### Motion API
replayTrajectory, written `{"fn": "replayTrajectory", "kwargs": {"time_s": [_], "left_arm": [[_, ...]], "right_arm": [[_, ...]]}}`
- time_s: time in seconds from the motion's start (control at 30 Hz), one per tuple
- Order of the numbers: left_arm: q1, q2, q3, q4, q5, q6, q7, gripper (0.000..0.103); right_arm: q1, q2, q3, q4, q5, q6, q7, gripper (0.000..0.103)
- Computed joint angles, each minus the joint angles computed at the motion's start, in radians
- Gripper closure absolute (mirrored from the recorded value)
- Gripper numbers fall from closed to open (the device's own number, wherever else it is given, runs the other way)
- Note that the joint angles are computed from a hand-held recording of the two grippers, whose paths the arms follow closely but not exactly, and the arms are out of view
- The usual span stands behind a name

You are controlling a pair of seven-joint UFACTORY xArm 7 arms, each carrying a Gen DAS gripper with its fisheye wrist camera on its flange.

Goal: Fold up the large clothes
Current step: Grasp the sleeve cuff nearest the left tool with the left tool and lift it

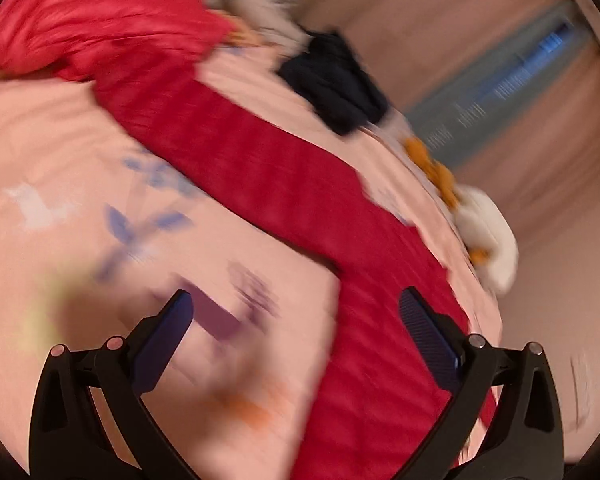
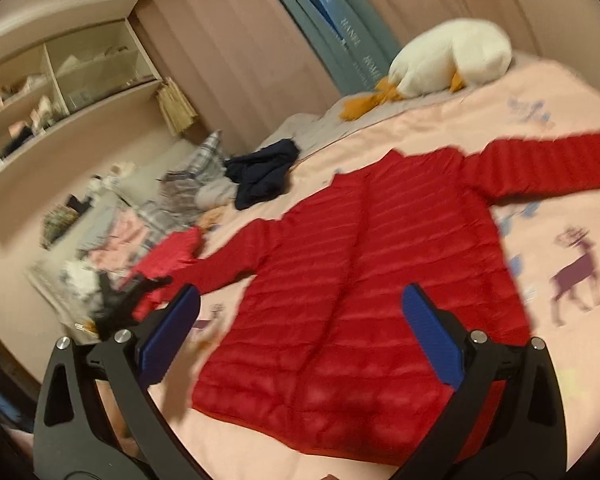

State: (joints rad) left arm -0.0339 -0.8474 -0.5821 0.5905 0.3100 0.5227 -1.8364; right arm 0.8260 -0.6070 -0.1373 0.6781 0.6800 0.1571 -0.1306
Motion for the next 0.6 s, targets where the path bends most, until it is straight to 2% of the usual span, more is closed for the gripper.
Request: {"fn": "replayTrajectory", "kwargs": {"time_s": [0.1,0.23,0.27,0.33,0.37,0.5,0.6], "left_arm": [[-0.020,-0.094,0.104,-0.131,-0.025,-0.043,0.009,0.001],[0.009,-0.184,0.181,-0.243,-0.062,-0.051,0.028,0.001],[0.028,-0.191,0.172,-0.257,-0.092,-0.055,0.041,0.001],[0.049,-0.193,0.216,-0.305,-0.089,-0.138,0.035,0.001],[0.067,-0.182,0.222,-0.309,-0.099,-0.151,0.040,0.001],[0.144,-0.171,0.225,-0.330,-0.097,-0.235,0.089,0.001],[0.213,-0.104,0.228,-0.315,-0.099,-0.300,0.138,0.001]], "right_arm": [[-0.022,0.045,0.026,0.024,-0.037,-0.019,-0.008,0.002],[-0.028,0.111,0.044,0.060,-0.075,-0.032,-0.025,0.002],[-0.037,0.127,0.053,0.071,-0.085,-0.024,-0.023,0.002],[-0.043,0.147,0.062,0.081,-0.090,-0.028,-0.031,0.002],[-0.046,0.157,0.067,0.087,-0.092,-0.029,-0.033,0.002],[-0.072,0.196,0.092,0.111,-0.099,-0.030,-0.030,0.002],[-0.093,0.231,0.108,0.140,-0.104,-0.029,-0.030,0.002]]}}
